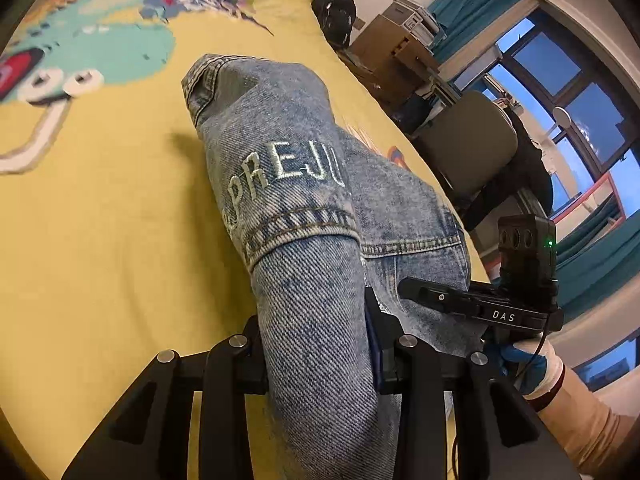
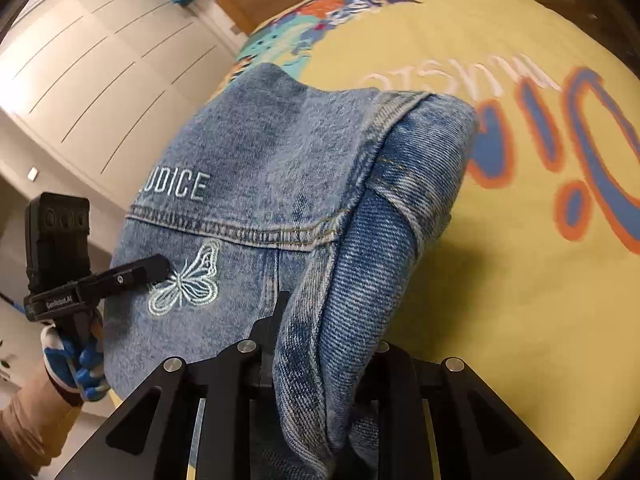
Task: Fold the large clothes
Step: 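Close both tools on the edge of the folded bundle, then fold the bundle edge over with both tools and release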
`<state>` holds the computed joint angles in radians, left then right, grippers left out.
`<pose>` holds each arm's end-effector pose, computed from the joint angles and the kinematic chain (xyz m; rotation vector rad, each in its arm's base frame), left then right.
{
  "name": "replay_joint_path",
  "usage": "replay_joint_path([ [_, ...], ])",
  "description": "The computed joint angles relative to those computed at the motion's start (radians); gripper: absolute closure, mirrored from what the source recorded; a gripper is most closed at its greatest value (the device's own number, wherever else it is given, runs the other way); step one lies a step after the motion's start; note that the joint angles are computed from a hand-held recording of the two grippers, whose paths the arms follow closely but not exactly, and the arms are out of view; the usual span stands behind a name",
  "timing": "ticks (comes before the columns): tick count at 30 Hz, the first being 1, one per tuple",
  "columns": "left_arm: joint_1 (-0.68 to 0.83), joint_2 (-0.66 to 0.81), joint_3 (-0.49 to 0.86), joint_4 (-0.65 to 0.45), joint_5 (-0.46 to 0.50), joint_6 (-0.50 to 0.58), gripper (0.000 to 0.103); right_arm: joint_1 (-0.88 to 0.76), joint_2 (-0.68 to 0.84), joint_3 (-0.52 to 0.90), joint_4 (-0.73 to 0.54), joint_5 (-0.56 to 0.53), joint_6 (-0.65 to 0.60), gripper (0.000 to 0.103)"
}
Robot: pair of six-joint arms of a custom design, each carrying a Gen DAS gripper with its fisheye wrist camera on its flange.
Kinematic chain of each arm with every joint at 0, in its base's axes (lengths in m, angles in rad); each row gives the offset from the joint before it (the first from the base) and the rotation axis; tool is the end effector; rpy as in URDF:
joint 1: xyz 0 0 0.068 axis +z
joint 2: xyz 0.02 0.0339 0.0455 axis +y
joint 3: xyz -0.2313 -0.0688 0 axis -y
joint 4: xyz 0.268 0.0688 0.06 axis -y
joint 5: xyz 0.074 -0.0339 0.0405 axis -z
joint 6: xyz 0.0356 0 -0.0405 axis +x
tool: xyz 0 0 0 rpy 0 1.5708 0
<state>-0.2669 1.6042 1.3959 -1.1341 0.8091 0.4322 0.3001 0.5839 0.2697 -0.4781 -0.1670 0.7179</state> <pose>0.3064 -0.1105 0.2519 1.0273 2.4392 -1.1030 0.1674 0.0580 0.1376 0.4269 2.4205 0.6705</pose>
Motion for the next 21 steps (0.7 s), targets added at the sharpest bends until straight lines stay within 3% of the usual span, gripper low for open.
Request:
replay_joint_path([
  [5, 0.114, 0.002, 0.02, -0.056, -0.034, 0.093, 0.073, 0.174, 0.313, 0.095, 0.232, 0.091, 0.072, 0.082],
  [11, 0.152, -0.013, -0.071, 0.02, -0.165, 0.105, 0.069, 0.251, 0.585, 0.233, 0.276, 0.17, 0.057, 0.078],
  [14, 0.15, -0.045, -0.145, 0.093, -0.205, 0.068, 0.06, 0.271, 0.548, 0.216, 0.224, 0.207, 0.069, 0.069],
  [18, 0.175, -0.091, -0.167, 0.085, -0.21, 0.06, 0.055, 0.297, 0.445, 0.198, 0.104, 0.273, 0.094, 0.054],
  [21, 0.2, -0.149, -0.181, 0.064, -0.228, 0.062, 0.056, 0.345, 0.304, 0.157, -0.026, 0.345, 0.143, 0.053],
])
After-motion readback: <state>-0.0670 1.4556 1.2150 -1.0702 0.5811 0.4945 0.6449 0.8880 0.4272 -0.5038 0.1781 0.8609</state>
